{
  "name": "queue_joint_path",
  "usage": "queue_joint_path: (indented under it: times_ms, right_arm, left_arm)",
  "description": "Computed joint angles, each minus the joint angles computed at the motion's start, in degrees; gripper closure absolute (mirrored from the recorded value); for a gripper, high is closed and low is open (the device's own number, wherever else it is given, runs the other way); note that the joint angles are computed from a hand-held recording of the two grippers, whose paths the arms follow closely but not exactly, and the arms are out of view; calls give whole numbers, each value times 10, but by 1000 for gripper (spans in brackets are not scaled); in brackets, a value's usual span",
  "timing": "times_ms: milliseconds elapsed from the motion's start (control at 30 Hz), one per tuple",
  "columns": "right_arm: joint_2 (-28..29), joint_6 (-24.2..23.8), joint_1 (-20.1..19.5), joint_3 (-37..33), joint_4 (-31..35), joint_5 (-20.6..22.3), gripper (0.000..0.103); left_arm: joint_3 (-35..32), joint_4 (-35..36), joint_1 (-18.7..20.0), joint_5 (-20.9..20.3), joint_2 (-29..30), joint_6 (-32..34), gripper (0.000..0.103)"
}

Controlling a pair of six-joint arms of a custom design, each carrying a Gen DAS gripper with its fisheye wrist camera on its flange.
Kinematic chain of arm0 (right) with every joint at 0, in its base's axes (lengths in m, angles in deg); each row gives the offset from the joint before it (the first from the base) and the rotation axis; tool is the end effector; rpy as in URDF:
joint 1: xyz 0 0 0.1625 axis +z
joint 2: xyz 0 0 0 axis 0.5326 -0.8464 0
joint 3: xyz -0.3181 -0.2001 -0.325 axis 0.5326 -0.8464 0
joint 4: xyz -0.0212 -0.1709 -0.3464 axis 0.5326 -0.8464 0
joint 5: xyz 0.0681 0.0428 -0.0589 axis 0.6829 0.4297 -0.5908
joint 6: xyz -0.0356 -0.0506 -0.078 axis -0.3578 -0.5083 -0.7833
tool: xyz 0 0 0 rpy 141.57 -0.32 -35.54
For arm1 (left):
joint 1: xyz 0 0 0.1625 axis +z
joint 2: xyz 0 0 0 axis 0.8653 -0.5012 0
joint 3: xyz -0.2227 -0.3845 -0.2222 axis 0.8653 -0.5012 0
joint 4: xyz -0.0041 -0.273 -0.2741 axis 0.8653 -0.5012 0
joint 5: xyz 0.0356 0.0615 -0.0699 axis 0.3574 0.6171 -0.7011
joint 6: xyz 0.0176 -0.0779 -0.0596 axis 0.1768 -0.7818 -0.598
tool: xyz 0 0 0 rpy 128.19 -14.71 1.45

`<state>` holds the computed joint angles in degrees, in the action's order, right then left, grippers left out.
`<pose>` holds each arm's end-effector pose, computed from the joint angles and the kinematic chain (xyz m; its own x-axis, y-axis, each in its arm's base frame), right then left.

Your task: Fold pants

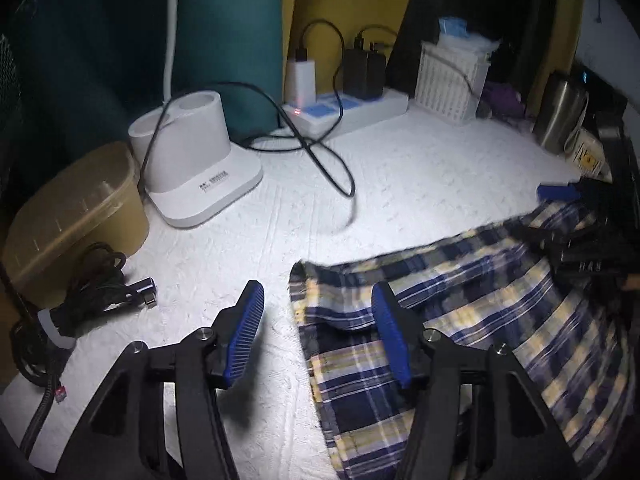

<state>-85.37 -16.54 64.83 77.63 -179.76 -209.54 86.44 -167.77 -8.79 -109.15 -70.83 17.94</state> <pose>0.1414 -0.6183 0.1989 -0.5951 -0.0861 0.7990 -0.5104 0.8085 -0.2930 -0.2437 -0.6122 0.1344 -0.6416 0.4519 -0.6197 0.6898 0.6933 -0.2087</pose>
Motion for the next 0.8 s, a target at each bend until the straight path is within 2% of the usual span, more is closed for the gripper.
queue_joint_path:
  times_ms: [67,100,167,300,367,467,600,667,800]
  right_arm:
    - [5,-1,0,-5,-12,-9,14]
    - [5,1,1,-6,-16,-14,14]
    - [-2,14,4,1,-20,-7,14]
    - [-18,20,18,26,-13,37,14]
    - [-14,15,25,29,-6,49,14]
    - [1,22,30,23,21,56,14]
    - [22,27,30,19,57,46,14]
    - [24,27,31,26,42,49,14]
    - [18,35,34,48,32,48,14]
  left_arm:
    - [-14,44,5,16,7,-20,46]
    - [-16,40,6,14,5,-25,46]
    - [-17,41,4,39,7,-37,46]
    - [-10,29,0,32,-3,-42,46]
    - [-5,20,-4,8,-9,-33,46]
    - [2,25,-12,-9,-13,-29,46]
    - [10,81,-15,-7,-17,-53,46]
    - [25,90,-20,8,-20,-51,46]
    - [50,90,-24,8,-38,-70,46]
